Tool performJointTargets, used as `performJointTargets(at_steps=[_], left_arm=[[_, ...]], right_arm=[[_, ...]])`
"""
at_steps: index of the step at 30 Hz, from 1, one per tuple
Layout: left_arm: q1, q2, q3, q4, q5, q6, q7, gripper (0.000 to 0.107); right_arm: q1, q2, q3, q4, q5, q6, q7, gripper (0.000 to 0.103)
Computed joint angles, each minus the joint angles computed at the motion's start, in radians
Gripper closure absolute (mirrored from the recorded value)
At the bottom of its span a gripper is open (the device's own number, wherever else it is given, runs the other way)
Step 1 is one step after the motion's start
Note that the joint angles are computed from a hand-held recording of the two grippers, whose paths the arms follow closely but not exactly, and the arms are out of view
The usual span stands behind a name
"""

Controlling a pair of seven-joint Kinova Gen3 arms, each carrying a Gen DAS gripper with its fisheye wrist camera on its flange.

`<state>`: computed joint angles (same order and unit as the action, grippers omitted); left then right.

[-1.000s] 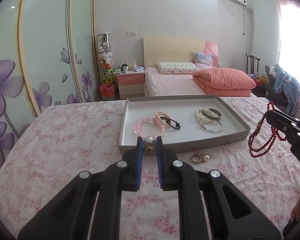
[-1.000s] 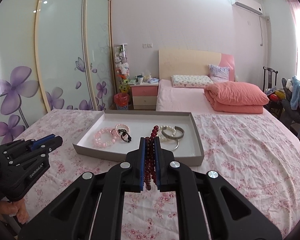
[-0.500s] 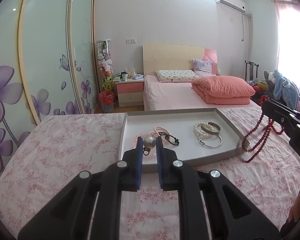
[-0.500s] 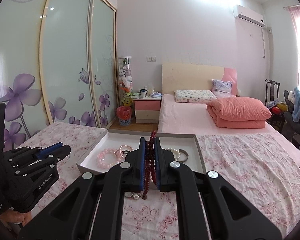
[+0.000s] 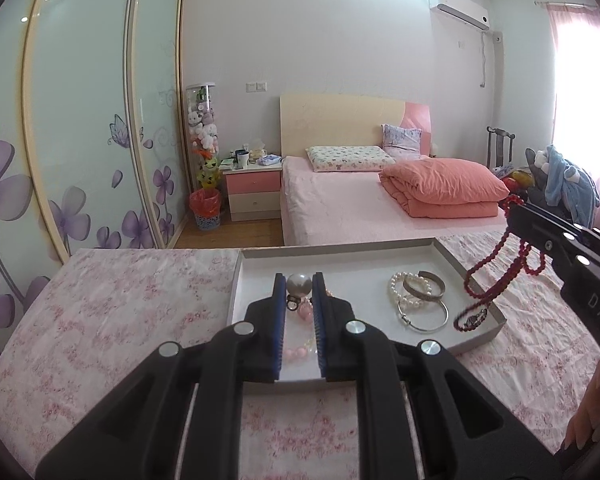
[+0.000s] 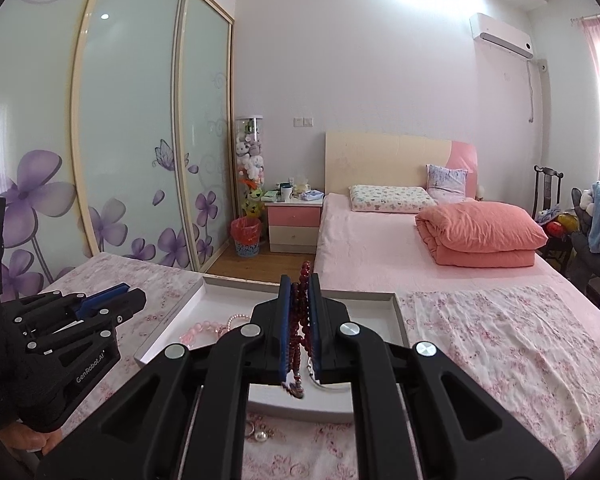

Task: Organize jewelry
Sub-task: 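Carry the red beads with the right tool while the left carries the pearl stud to the tray, then release the red beads with the right tool while the left releases the pearl stud in the tray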

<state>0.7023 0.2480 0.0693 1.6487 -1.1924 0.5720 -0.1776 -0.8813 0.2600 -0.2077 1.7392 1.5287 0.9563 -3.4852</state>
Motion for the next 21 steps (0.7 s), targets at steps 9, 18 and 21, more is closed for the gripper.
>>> performJointTargets(at_steps=[9, 18, 21], left_arm=[[-0.046, 0.110, -0.027, -0.121, 0.150, -0.092, -0.181, 0.094], [-0.070, 0.207, -0.047, -0.217, 0.342, -0.121, -0.376, 0.094], [-0.071, 0.233, -0.054, -0.242, 0.398, -0.124, -0.435, 0.094]], right_arm=[[0.093, 0.058, 0.051, -0.060, -0.033, -0.161, 0.023, 0.094], [0.136, 0.091, 0.120, -0.106, -0.180, -0.294, 0.099, 0.064], [0.109, 0.081, 0.141, -0.079, -0.152, -0.260, 0.065, 0.051]])
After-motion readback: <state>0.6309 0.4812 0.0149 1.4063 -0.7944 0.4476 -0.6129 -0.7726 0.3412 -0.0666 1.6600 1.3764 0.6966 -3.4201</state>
